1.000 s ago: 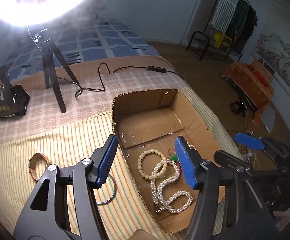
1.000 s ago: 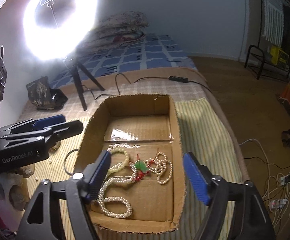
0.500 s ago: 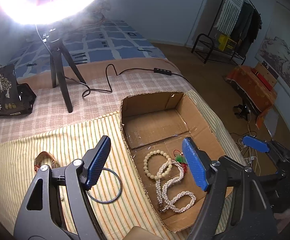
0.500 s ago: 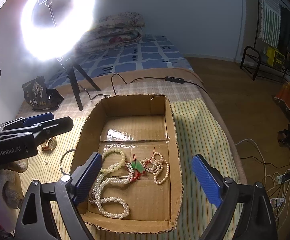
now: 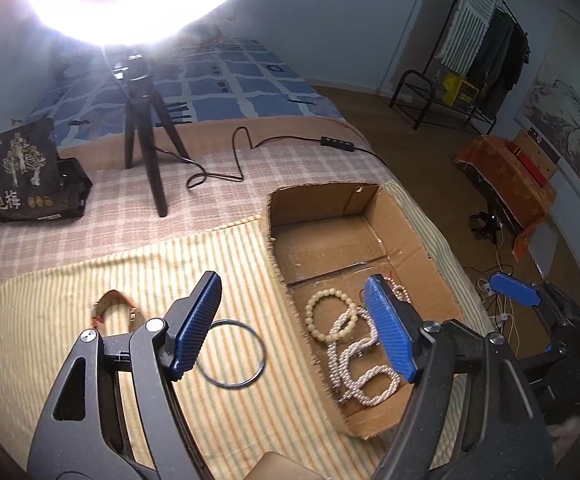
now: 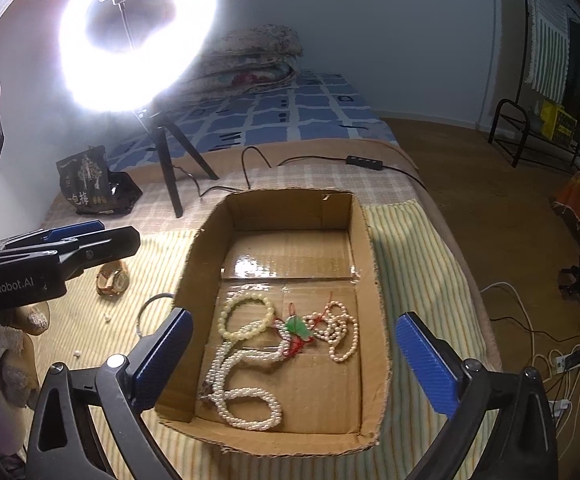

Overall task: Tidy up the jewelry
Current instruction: 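Move both grippers back toward the brown leather watch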

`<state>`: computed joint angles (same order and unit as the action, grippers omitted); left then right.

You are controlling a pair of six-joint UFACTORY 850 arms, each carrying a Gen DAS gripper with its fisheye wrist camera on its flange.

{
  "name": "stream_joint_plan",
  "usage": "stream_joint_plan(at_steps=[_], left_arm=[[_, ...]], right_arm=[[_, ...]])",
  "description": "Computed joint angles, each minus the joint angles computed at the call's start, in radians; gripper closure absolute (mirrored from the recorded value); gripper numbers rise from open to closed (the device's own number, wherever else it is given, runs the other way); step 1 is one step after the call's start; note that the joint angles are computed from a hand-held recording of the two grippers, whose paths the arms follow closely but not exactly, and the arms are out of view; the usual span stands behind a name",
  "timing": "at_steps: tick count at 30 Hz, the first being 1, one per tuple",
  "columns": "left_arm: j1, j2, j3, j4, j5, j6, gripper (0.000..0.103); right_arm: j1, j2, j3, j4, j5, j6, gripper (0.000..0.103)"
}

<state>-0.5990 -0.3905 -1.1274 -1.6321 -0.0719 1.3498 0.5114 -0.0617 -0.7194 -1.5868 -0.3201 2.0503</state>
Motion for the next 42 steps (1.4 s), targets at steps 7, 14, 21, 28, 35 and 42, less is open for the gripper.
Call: stream_joint_plan(at_steps=[7,14,21,28,35,42], left_arm=[[0.057,0.047,0.054,-0.007,-0.019,0.018,0.027],[0.140,0.086,0.113,-0.076,-0.019,0.101,0.027],[0.225,0.094,0.155,-0.121,-0.035,0.136,0.027],[0.280,0.057,0.158,0.046,-0.058,-0.032,0.027],[0.303,0.003,0.121,0.211,-0.108,-0.182,0.038],[0.322,-0.076,0.061,0.332,-0.187,-0.320,0.057]], right_arm=[[0.033,-0.004,-0.018,-0.042,0.021,0.044,0.000],[0.091,-0.032,-0.051,-0.075,0.043,0.069,0.000],[0.146,-0.088,-0.101,-0.191,0.080,0.176,0.000],[0.200,-0.204,-0.185,-0.244,0.118,0.190,0.017],[0.210,-0.334,-0.279,-0.294,0.209,0.212,0.050],[0.208,-0.419,-0.346,-0.361,0.249,0.259,0.063]])
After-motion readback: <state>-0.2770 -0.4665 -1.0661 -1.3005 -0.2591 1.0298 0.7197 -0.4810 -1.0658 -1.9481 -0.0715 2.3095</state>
